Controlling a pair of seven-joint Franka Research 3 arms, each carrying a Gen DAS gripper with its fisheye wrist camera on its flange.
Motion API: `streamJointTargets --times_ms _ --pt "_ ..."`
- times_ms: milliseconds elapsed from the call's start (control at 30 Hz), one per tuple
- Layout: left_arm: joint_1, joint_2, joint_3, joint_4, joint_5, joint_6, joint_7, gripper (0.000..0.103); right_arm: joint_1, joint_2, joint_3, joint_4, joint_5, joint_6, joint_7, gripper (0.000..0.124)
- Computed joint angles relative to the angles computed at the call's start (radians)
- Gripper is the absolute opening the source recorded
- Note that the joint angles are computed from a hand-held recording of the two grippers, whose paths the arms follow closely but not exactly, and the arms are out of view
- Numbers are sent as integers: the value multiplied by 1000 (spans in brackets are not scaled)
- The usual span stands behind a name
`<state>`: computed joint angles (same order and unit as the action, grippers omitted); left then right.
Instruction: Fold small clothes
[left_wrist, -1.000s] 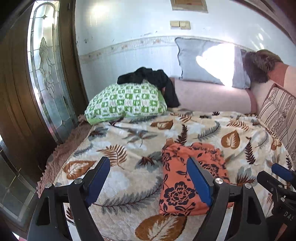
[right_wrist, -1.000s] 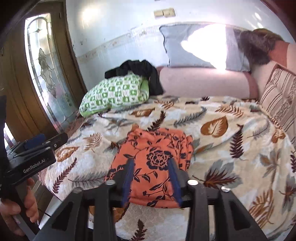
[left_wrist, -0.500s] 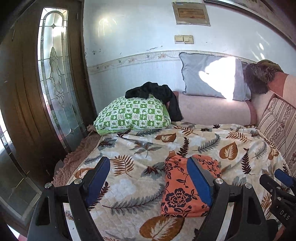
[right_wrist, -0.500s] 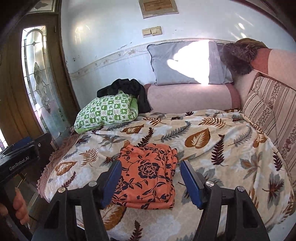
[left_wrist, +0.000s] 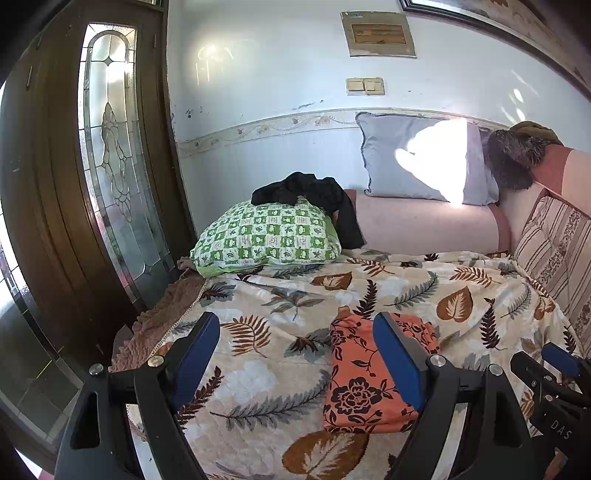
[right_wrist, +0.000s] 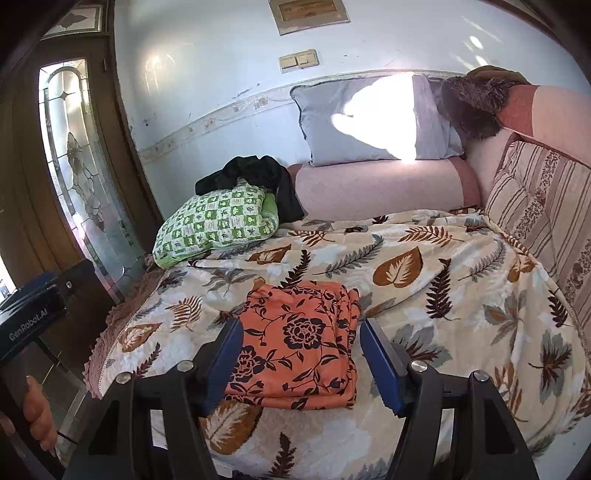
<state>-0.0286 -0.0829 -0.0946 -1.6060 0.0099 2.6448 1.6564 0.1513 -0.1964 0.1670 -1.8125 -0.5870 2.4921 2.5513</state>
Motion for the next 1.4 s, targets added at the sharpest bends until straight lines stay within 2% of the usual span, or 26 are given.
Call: streamJointTargets --times_ms 100,767,1067,1400 --pt "-4 -7 4 -5 -32 1 31 85 -1 -4 2 0 -8 -1 4 69" --pt "2 -10 8 -9 -27 23 30 86 -3 0 14 19 -67 0 50 69" --pt "-4 -17 16 -14 -89 22 82 86 11 11 14 33 -89 0 54 69" --pt "-4 -25 19 -22 -100 29 85 86 19 13 12 35 -103 7 67 69"
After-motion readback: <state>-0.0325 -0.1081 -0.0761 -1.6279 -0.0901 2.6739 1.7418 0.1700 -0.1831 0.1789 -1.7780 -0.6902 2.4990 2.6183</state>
